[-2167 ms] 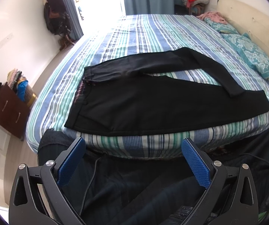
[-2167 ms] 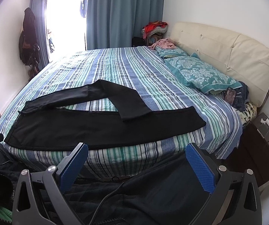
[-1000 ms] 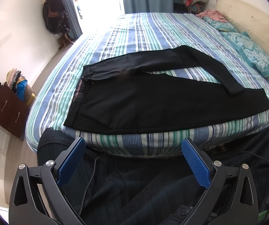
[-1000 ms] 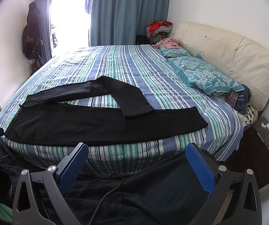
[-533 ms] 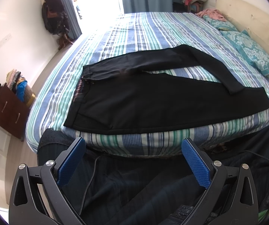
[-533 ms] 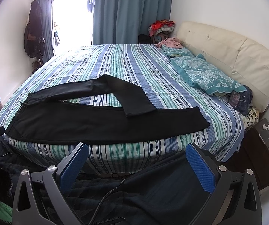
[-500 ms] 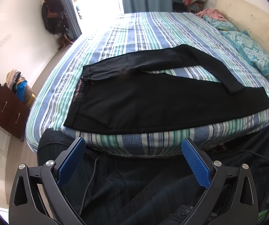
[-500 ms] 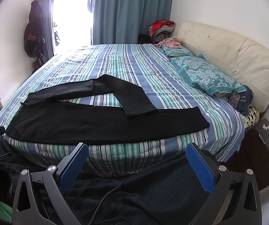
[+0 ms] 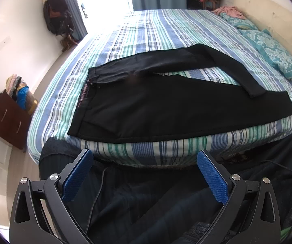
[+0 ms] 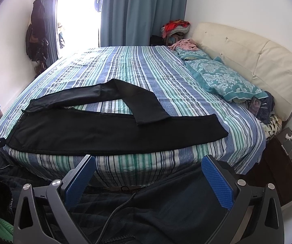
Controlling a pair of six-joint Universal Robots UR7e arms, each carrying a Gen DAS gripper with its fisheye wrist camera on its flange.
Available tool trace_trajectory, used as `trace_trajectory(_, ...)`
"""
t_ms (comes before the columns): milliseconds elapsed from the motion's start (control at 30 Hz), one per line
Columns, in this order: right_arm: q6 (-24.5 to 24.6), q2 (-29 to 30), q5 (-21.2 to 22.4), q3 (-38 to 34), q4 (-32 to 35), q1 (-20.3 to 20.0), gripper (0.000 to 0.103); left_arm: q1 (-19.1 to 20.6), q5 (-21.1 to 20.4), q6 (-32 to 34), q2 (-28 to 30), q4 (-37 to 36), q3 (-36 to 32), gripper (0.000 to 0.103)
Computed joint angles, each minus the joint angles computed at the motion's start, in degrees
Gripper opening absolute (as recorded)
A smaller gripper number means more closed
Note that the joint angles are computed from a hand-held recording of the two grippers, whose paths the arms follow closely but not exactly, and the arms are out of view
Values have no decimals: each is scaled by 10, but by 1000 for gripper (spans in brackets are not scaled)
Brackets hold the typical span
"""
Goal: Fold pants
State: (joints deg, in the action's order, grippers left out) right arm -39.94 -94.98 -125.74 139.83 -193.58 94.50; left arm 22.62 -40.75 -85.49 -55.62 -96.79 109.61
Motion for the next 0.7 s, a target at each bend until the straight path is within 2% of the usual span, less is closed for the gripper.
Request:
trace_trajectory(333, -19, 3, 13, 0, 18, 1, 103, 2, 0, 17, -7, -24, 11, 102)
trace_trajectory(433, -96, 15, 59, 0, -32, -8, 103, 7, 23, 17, -10, -7, 4, 102)
trace_trajectory(533, -189, 41, 158, -23, -96, -42, 103, 13, 59, 4, -21, 2, -4, 102)
trace_trajectory(600, -212, 58, 211, -64, -54, -74, 103, 15, 83, -2, -28, 4, -8, 102)
trace_trajectory(633, -213, 76, 206, -98, 3, -84, 103, 15, 93, -9, -29, 13, -12, 102)
trace_trajectory(667, -207, 101, 181, -137, 63, -92, 103, 15, 100, -17, -29, 21, -16, 102)
trace_trajectory(700, -197, 134, 137, -177, 112, -96, 103, 16, 103, -26, -29, 28, -18, 102)
